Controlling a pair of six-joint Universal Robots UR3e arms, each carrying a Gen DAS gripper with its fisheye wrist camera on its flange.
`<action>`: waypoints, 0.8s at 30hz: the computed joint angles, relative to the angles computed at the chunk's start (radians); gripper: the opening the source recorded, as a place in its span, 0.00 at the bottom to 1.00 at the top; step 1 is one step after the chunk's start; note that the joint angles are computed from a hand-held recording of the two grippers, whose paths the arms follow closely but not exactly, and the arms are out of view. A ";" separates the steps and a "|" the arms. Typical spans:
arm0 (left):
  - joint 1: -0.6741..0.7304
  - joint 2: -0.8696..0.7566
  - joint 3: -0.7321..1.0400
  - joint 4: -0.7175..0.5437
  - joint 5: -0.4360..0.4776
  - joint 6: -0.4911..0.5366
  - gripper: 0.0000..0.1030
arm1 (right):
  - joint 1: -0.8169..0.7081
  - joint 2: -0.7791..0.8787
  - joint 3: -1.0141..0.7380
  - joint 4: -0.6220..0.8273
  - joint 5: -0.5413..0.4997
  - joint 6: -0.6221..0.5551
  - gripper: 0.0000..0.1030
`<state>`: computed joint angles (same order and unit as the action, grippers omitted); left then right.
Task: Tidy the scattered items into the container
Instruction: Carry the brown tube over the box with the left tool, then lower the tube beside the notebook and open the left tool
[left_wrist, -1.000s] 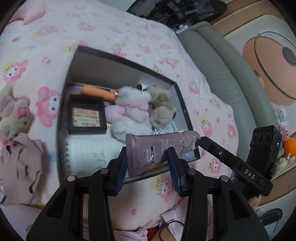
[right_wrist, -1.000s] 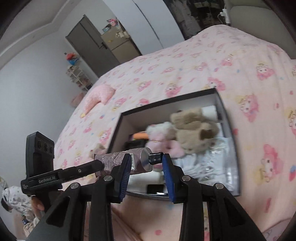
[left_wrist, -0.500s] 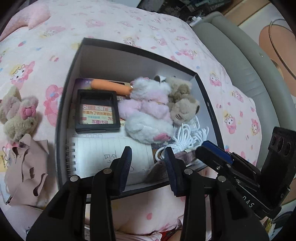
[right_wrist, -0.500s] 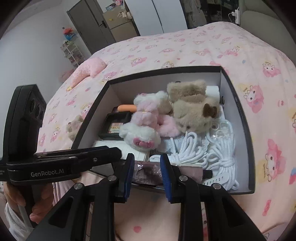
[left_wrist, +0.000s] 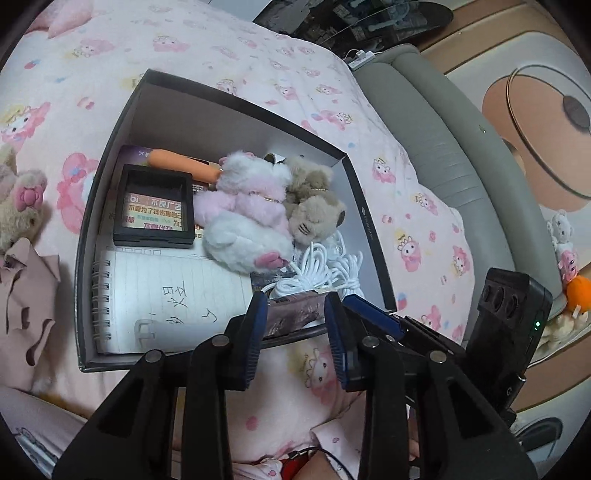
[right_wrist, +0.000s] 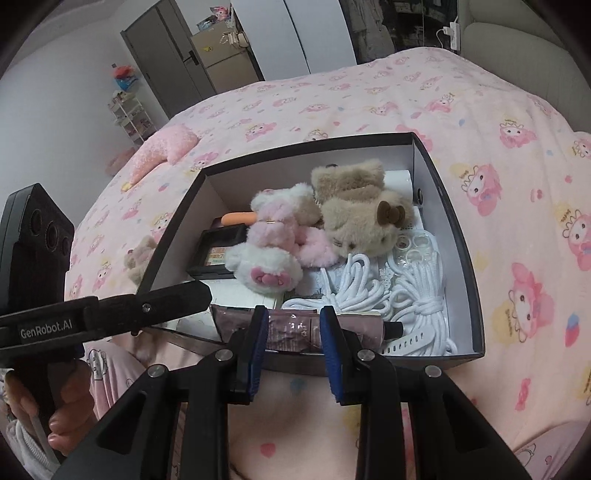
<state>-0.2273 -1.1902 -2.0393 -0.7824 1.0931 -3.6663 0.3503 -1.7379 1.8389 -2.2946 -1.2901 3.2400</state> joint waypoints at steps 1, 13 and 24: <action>-0.022 -0.021 0.032 -0.035 0.041 0.016 0.30 | 0.005 0.018 -0.008 0.007 -0.006 -0.002 0.25; -0.087 -0.165 0.171 -0.150 0.193 0.009 0.24 | 0.010 0.081 -0.042 -0.004 -0.033 0.028 0.18; -0.089 -0.231 0.155 -0.104 0.152 0.010 0.25 | -0.075 0.024 -0.007 0.051 -0.007 -0.023 0.18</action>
<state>-0.3166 -1.4215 -1.8839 -0.8868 1.2448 -3.6562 0.2750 -1.7142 1.8317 -2.2432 -1.2970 3.2171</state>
